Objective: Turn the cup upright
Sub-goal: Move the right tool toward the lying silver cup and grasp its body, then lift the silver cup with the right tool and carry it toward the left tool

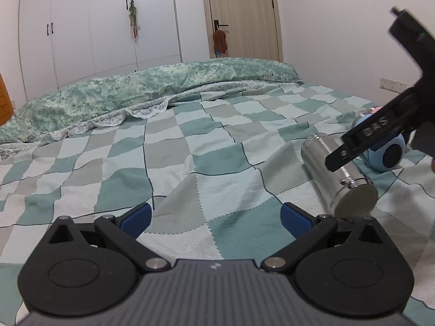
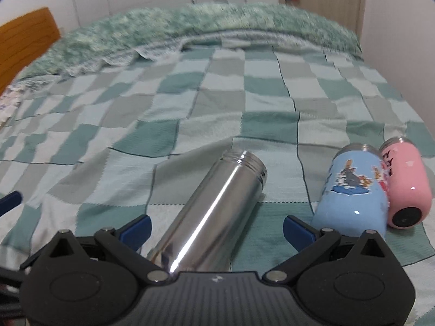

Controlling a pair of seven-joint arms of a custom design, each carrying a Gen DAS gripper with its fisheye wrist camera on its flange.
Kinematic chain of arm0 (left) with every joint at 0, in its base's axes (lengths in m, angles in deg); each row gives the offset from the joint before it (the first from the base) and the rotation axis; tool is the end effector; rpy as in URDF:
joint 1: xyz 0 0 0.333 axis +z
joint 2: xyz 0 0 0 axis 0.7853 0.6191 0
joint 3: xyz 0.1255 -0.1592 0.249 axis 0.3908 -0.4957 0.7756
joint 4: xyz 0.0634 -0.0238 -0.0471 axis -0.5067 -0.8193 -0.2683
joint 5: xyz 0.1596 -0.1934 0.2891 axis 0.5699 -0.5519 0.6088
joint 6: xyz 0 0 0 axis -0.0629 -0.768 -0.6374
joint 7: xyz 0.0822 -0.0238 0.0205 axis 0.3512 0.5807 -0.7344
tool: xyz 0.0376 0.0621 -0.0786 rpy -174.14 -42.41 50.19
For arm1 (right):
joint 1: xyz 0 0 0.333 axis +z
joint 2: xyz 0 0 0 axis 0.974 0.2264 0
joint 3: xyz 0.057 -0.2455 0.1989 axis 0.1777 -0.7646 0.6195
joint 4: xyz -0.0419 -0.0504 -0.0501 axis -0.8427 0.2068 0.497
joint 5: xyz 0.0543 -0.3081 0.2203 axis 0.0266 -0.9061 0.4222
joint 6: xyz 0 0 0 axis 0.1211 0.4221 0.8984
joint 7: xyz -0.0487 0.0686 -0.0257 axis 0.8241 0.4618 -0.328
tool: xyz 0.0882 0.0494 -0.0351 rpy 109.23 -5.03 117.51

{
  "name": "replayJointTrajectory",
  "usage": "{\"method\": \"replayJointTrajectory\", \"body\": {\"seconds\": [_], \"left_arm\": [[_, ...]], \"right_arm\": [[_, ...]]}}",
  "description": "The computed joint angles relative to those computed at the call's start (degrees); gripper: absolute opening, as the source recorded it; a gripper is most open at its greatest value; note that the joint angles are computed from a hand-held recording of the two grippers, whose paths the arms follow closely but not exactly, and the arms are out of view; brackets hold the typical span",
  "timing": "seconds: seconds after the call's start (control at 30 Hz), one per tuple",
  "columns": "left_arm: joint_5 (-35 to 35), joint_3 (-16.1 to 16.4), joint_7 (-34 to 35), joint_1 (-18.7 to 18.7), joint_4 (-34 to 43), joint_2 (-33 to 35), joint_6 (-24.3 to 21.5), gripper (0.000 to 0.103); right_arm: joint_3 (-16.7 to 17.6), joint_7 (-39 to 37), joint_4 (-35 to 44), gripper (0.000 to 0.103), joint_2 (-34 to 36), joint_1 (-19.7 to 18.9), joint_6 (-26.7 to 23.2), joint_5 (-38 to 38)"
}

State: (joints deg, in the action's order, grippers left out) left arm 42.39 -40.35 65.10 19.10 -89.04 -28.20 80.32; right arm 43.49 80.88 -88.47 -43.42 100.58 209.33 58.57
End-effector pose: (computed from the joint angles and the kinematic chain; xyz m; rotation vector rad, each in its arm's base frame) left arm 0.4459 -0.4592 0.4971 -1.4506 1.6396 -0.8518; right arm 0.5650 0.2989 0.5385 -2.0338 1.4887 -0.4373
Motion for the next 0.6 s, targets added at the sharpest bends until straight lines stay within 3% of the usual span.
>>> {"method": "replayJointTrajectory", "body": {"seconds": [0.13,0.3,0.4,0.6], "left_arm": [[-0.2,0.4,1.8,0.9,-0.2,0.0,1.9,0.103],[-1.3,0.6,3.2,1.4,-0.4,0.3,3.4,0.103],[-1.4,0.6,2.9,1.4,-0.9,0.0,3.5,0.103],[-0.9,-0.1,0.8,1.0,-2.2,-1.7,2.5,0.103]], "right_arm": [[-0.4,1.3,7.4,0.101,5.3,0.7,-5.7,-0.3],[-0.4,0.3,12.7,0.075,9.1,1.4,-12.4,2.5],[0.6,-2.8,10.1,0.068,8.0,0.5,-10.2,6.9],[2.1,-9.7,3.8,0.065,3.1,-1.2,-3.9,15.0]]}}
